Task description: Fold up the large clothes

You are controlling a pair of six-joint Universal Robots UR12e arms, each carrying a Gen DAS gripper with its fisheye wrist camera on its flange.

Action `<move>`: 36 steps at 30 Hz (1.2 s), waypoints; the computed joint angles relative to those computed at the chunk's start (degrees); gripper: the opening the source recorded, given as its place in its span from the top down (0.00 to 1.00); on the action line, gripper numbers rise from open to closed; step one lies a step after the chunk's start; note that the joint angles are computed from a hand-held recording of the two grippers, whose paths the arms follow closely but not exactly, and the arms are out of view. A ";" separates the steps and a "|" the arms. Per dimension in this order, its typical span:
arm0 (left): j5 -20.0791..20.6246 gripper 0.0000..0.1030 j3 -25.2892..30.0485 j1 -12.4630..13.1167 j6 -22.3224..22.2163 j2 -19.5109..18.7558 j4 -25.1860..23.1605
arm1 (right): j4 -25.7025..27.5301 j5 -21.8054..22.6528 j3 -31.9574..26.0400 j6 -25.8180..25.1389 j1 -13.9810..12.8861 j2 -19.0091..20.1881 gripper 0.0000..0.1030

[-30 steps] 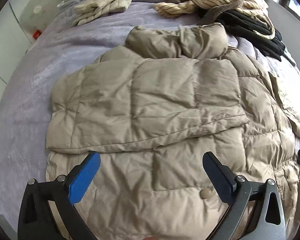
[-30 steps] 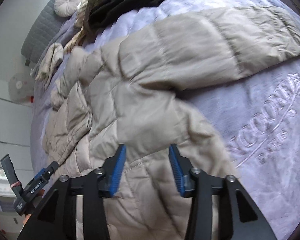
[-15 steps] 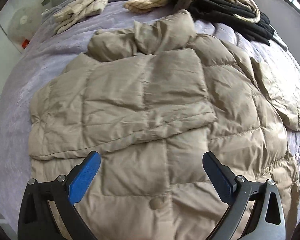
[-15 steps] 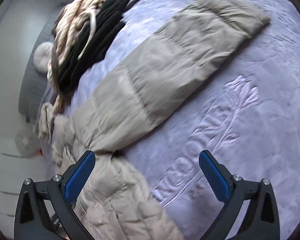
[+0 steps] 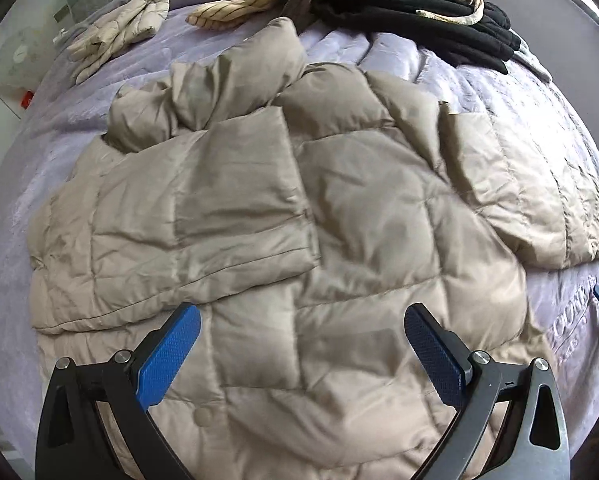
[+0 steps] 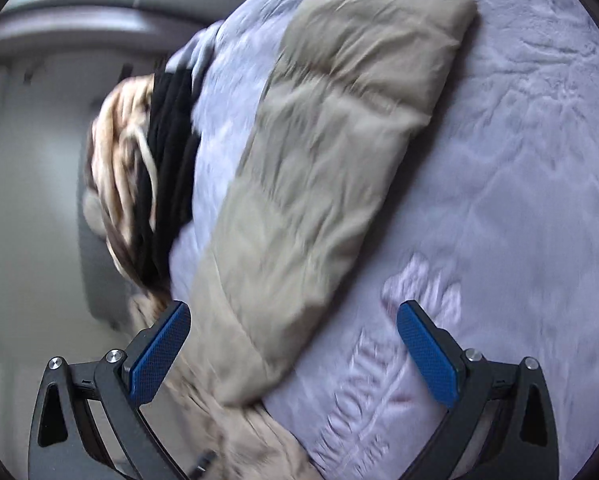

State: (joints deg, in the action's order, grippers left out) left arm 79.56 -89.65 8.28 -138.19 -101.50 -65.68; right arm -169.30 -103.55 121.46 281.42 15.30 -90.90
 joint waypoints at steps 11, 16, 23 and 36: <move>1.50 0.01 -0.61 -1.72 -0.22 0.63 -0.82 | -10.56 2.35 4.27 -0.45 -5.77 0.72 0.00; 2.87 0.01 -0.90 -2.20 -0.71 0.59 0.22 | -14.08 3.96 3.41 -3.30 -7.63 2.52 0.00; 3.80 0.01 -1.33 -2.76 -0.50 0.70 1.71 | -20.49 5.21 2.89 -0.97 -8.51 4.90 0.02; 3.53 0.01 -1.40 -2.21 -0.25 0.68 3.06 | -31.20 9.93 -0.90 -5.13 -8.47 8.67 0.89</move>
State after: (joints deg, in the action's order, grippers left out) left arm 83.09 -91.05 6.07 -138.43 -100.82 -62.62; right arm -200.51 -93.62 120.55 276.29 6.83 -82.23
